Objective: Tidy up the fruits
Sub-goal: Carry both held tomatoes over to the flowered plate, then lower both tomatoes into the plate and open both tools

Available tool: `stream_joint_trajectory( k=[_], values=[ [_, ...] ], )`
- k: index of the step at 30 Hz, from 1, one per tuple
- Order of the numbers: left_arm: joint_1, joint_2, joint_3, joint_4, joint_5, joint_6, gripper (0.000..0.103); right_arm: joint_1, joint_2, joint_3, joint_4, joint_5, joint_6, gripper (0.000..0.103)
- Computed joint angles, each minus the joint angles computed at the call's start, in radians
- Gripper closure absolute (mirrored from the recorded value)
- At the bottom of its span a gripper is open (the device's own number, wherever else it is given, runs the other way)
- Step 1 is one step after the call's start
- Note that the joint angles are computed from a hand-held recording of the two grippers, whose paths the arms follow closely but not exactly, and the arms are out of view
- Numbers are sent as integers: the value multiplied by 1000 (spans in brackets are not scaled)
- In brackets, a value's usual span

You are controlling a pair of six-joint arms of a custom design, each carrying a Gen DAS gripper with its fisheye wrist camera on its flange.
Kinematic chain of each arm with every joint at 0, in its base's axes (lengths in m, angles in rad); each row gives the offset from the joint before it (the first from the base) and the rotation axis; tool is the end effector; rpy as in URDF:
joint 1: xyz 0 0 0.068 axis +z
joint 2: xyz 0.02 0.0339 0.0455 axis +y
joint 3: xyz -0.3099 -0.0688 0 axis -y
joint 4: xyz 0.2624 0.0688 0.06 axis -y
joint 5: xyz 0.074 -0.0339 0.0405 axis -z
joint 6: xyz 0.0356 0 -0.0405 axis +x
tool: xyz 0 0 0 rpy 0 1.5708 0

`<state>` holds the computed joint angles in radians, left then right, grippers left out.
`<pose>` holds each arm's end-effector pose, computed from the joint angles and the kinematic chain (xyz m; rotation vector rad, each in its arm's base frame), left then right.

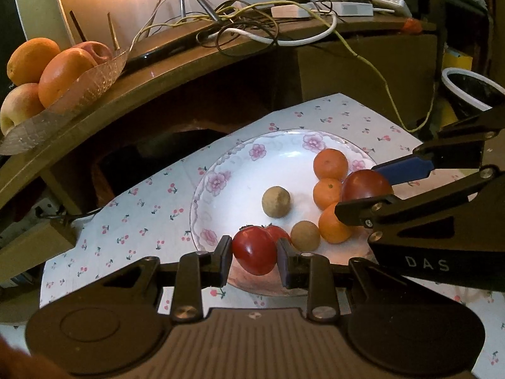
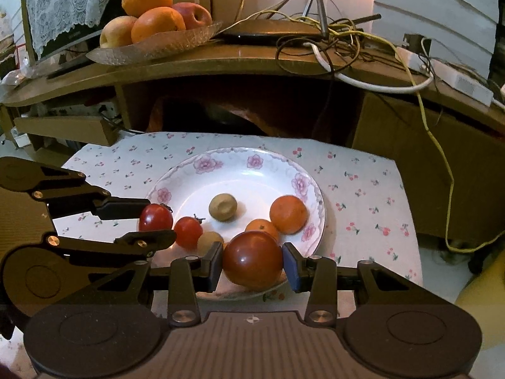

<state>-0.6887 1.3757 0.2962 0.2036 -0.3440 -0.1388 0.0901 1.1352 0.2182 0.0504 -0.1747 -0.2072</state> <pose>0.1663 -0.1213 0.1319 0.5009 2.3260 0.0320 0.1658 0.0212 0.1395 -0.4363 2.3864 0.1598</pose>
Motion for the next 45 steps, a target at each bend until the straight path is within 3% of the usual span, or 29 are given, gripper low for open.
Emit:
stream_joint_trajectory(
  k=[15, 24, 35, 45],
  values=[
    [17, 99, 27, 117, 8, 65, 66, -11, 149, 12, 184, -3, 1, 62],
    [36, 119, 39, 142, 38, 64, 63, -26, 197, 32, 211, -12, 11, 60],
    [76, 68, 41, 100, 59, 33, 59, -53, 139, 42, 185, -46, 40, 55],
    [111, -74, 21, -2, 54, -27, 53, -132, 62, 56, 109, -94, 57, 52]
  ],
)
